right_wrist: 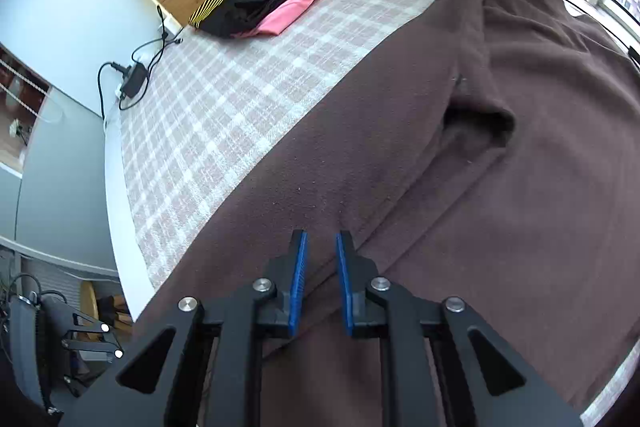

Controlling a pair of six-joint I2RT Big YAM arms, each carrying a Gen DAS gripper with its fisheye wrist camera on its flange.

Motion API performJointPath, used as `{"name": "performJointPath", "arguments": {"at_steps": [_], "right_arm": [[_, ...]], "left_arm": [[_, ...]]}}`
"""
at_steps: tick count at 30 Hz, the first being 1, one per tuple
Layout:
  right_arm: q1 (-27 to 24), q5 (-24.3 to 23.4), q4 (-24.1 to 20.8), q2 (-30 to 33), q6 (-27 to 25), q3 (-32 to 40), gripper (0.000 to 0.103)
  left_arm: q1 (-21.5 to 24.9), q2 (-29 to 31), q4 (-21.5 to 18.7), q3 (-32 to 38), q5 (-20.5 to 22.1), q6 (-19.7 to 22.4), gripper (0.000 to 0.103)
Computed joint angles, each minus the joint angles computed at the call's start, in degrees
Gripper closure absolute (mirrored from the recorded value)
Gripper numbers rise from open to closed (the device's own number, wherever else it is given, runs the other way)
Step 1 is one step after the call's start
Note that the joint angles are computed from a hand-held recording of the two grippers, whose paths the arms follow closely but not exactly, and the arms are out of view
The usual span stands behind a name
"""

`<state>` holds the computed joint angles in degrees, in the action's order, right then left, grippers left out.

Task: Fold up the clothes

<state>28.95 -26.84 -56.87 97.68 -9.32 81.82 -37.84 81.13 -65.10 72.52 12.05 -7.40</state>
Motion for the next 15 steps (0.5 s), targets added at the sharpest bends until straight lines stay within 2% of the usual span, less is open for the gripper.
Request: {"name": "performJointPath", "arguments": {"at_steps": [3,5,6,10,13,15], "right_arm": [[-6.63,-7.22,1.95,-7.37,5.54,-3.21,0.085],[-11.27,-10.04,5.16,-13.72,10.79,-7.42,0.071],[-13.59,-10.21,6.72,-17.36,13.34,-10.1,0.068],[-23.42,-5.95,5.56,-30.38,18.97,-18.0,0.068],[-30.97,-2.34,-0.35,-37.16,16.73,-20.32,0.068],[-35.39,0.45,-4.88,-39.21,12.92,-20.07,0.068]], "left_arm": [[0.2,-2.2,-2.27,0.23,-1.01,0.24,0.078],[0.29,-3.75,0.5,-0.35,-0.06,-0.82,0.078],[0.33,-4.5,1.91,-0.64,0.38,-1.39,0.078],[-0.52,-5.47,8.51,-0.89,2.9,-3.56,0.075],[-1.0,-4.06,12.38,-0.37,7.08,-3.46,0.072],[-2.0,-1.91,11.51,1.57,7.75,-3.1,0.072]]}}
